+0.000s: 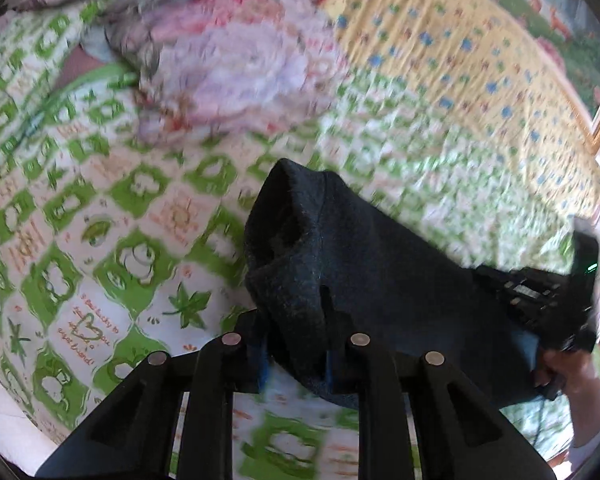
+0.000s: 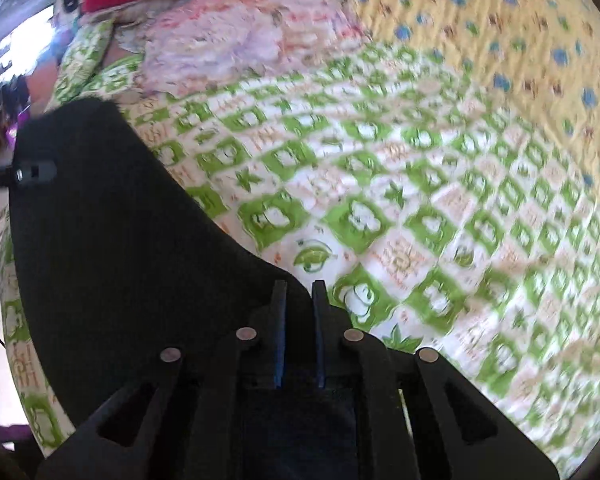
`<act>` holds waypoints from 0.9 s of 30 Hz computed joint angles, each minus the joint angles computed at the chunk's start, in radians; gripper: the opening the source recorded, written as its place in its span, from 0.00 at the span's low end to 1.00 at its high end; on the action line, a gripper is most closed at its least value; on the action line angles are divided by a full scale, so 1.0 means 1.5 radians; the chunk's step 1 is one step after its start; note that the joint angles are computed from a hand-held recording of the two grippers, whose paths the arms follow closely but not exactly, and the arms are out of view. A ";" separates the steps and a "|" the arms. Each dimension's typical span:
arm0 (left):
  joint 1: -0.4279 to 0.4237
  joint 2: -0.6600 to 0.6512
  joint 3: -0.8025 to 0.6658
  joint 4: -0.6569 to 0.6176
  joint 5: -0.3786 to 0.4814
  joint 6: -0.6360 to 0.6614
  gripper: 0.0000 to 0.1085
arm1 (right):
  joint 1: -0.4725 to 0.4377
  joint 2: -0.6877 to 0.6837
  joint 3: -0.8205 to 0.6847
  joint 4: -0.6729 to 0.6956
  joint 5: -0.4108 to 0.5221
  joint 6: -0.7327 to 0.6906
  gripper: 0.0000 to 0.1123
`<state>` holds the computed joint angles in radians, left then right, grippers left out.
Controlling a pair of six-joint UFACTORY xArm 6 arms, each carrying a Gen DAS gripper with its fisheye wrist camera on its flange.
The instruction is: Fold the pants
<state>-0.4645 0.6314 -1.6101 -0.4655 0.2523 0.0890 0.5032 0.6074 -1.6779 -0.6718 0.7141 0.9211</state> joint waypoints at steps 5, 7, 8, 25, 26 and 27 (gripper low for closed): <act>0.007 -0.036 0.057 0.108 -0.038 -0.105 0.41 | 0.011 -0.075 0.076 -0.076 -0.014 0.128 0.44; 0.011 -0.060 0.086 0.171 -0.055 -0.165 0.41 | 0.011 -0.127 0.136 -0.108 -0.053 0.197 0.45; 0.012 -0.070 0.096 0.189 -0.060 -0.184 0.41 | 0.012 -0.146 0.157 -0.118 -0.063 0.224 0.45; -0.091 -0.087 0.028 0.096 -0.033 -0.036 0.48 | 0.105 -0.486 0.546 -0.227 -0.014 0.690 0.46; -0.100 -0.079 0.013 0.085 -0.023 -0.019 0.48 | 0.117 -0.501 0.559 -0.229 0.004 0.709 0.46; -0.107 -0.070 0.001 0.075 -0.015 -0.004 0.48 | 0.130 -0.518 0.574 -0.230 0.023 0.730 0.46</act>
